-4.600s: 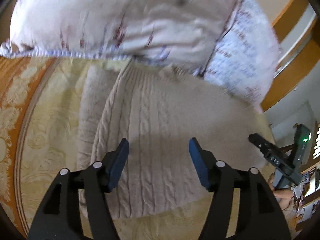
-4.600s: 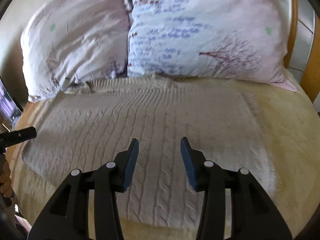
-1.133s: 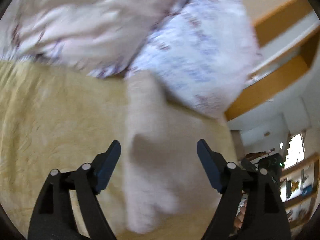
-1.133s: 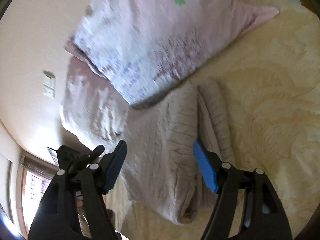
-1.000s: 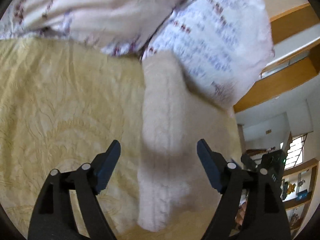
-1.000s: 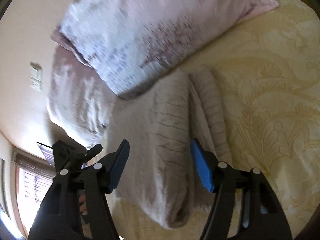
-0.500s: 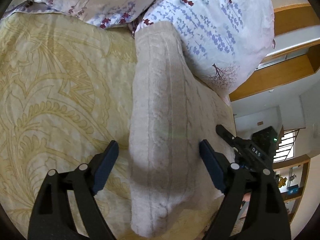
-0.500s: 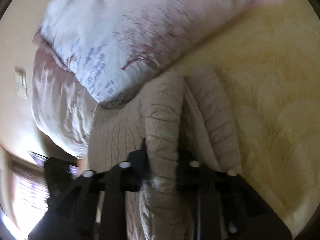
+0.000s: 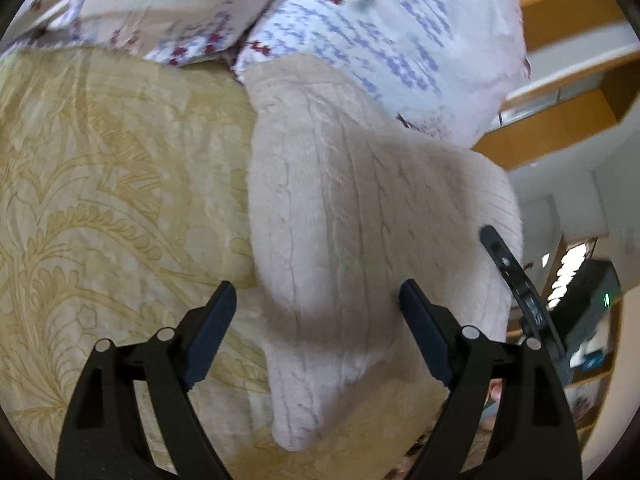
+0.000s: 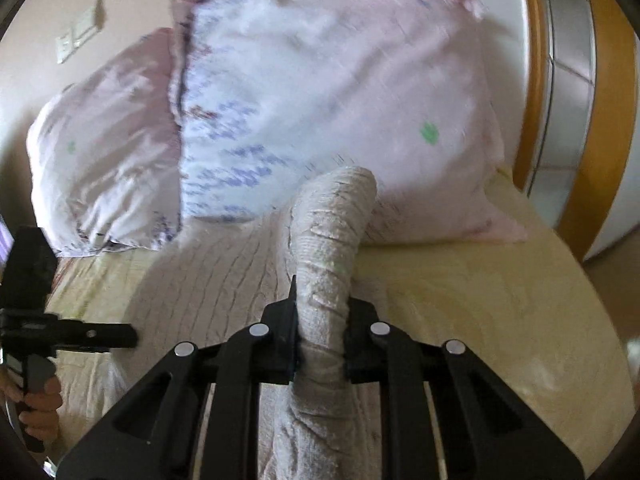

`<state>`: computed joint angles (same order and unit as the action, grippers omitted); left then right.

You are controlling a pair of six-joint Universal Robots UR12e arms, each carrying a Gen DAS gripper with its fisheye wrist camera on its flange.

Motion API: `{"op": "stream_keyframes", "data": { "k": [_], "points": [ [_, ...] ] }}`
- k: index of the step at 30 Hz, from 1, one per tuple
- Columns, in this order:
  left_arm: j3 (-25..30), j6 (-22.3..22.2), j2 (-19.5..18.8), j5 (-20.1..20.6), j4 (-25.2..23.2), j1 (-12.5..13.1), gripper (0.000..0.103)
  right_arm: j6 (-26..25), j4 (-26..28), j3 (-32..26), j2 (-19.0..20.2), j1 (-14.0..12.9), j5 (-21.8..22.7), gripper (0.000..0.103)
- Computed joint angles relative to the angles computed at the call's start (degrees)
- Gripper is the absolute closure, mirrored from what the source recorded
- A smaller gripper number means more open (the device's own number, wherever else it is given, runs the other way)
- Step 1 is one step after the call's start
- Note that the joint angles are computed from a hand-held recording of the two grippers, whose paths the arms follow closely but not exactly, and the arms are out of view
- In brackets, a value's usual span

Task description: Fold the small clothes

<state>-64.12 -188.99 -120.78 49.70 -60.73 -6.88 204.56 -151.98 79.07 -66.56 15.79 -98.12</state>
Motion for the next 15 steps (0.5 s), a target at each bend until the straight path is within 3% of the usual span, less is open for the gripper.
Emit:
{"op": "stream_keyframes", "data": {
  "k": [3,5,7,10,15],
  "points": [
    [0.0,3.4,0.5,2.5,-0.6,-0.8,0.02,5.1,2.7,1.1,0.2,-1.5,4.2,0.086],
    [0.0,5.3,0.7,3.7,-1.3,-1.3,0.02,10.4,4.5,2.3,0.3,-3.2,10.4,0.084],
    [-0.2,7.0,0.8,4.3,-1.5,-1.7,0.021,14.3,1.6,4.5,-0.3,-4.6,15.2,0.075],
    [-0.9,7.0,1.4,4.6,-0.9,-1.8,0.021,18.6,0.6,6.5,-1.8,-5.6,17.0,0.056],
    [-3.2,5.8,2.7,3.0,-0.3,-0.9,0.023,24.1,-6.3,12.7,-5.4,-6.8,21.5,0.048]
  ]
}}
